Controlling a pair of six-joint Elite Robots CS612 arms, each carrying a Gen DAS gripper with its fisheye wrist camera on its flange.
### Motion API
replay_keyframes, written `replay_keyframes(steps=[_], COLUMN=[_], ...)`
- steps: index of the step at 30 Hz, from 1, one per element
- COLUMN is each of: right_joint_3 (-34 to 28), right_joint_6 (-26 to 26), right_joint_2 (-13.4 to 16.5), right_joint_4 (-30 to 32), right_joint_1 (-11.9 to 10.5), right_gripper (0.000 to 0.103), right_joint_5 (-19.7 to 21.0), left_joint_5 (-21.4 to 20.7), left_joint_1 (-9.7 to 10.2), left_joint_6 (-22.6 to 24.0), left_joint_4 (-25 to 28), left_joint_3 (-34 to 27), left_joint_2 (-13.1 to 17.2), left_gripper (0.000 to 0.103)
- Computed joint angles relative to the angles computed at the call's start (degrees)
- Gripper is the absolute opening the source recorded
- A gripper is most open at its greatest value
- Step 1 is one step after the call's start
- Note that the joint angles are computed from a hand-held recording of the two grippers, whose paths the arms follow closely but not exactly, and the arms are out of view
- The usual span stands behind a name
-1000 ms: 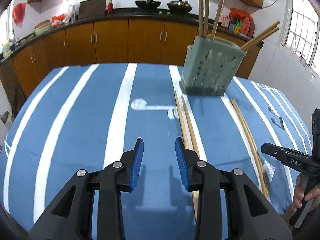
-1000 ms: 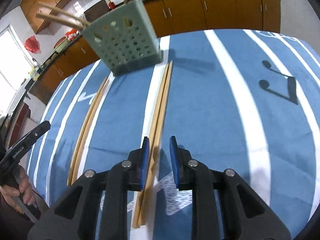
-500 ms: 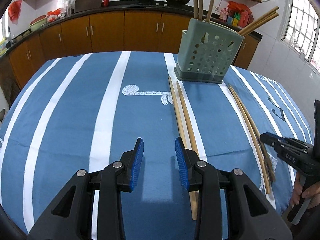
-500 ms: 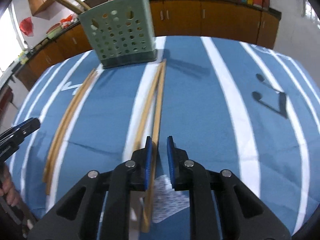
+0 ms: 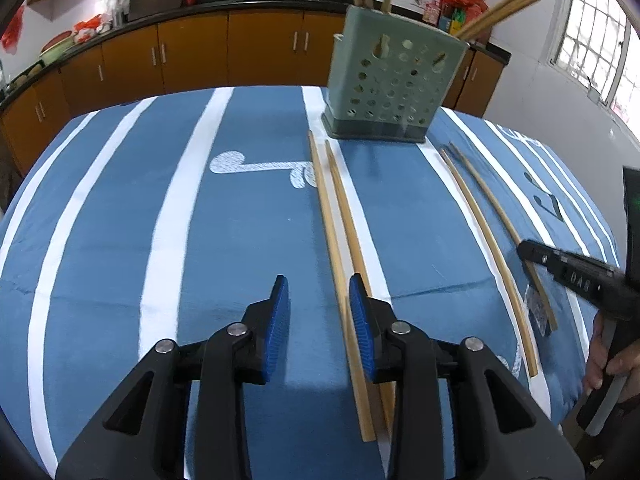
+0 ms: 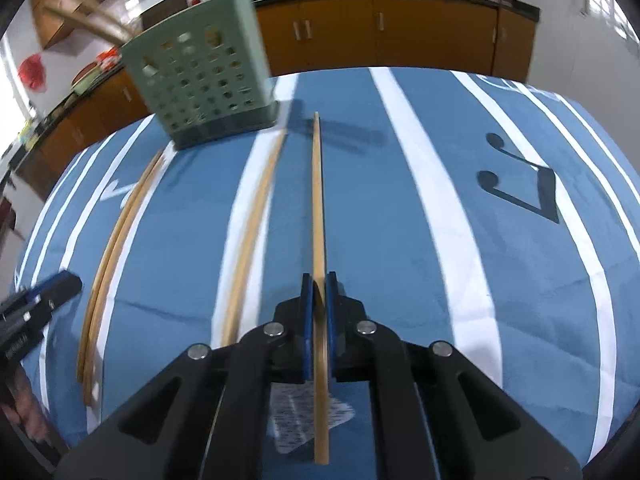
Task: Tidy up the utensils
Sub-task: 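Close the right tool on a chopstick while the left tool grasps another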
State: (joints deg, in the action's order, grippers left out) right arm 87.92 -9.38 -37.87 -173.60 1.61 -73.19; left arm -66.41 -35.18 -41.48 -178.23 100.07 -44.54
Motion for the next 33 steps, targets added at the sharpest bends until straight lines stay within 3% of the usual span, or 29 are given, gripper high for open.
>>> replay_keyframes(steps=[6, 9, 16, 23, 33], right_joint_3=[0.13, 0.14, -1.0, -3.88, -4.9], right_joint_6=[-0.26, -0.76, -1.49, -0.72, 0.08], right_joint_2=[-0.01, 0.0, 0.55, 2.41, 3.39], right_joint_4=[-0.32, -0.4, -0.41, -1.91, -3.53], right_joint_1=[-0.13, -0.08, 0.07, -0.16, -0.42], right_gripper=[0.008, 0.008, 0.008, 0.008, 0.008], right_joint_5=[-0.02, -0.22, -1.37, -3.37, -3.11], left_joint_5=[-0.77, 1.42, 3.79, 1.88, 1.14], left_joint_1=[-0.19, -0.64, 0.92, 2.96, 3.18], left_joint_6=[1.66, 2.14, -2.21, -3.71, -3.74], left_joint_4=[3.58, 5.55, 9.18, 4.13, 0.35], left_joint_3=[-1.64, -2.41, -3.52, -2.78, -2.21], left_joint_2=[0.78, 1.04, 1.07, 1.47, 1.99], left_gripper=[0.017, 0.008, 0.007, 0.007, 0.008])
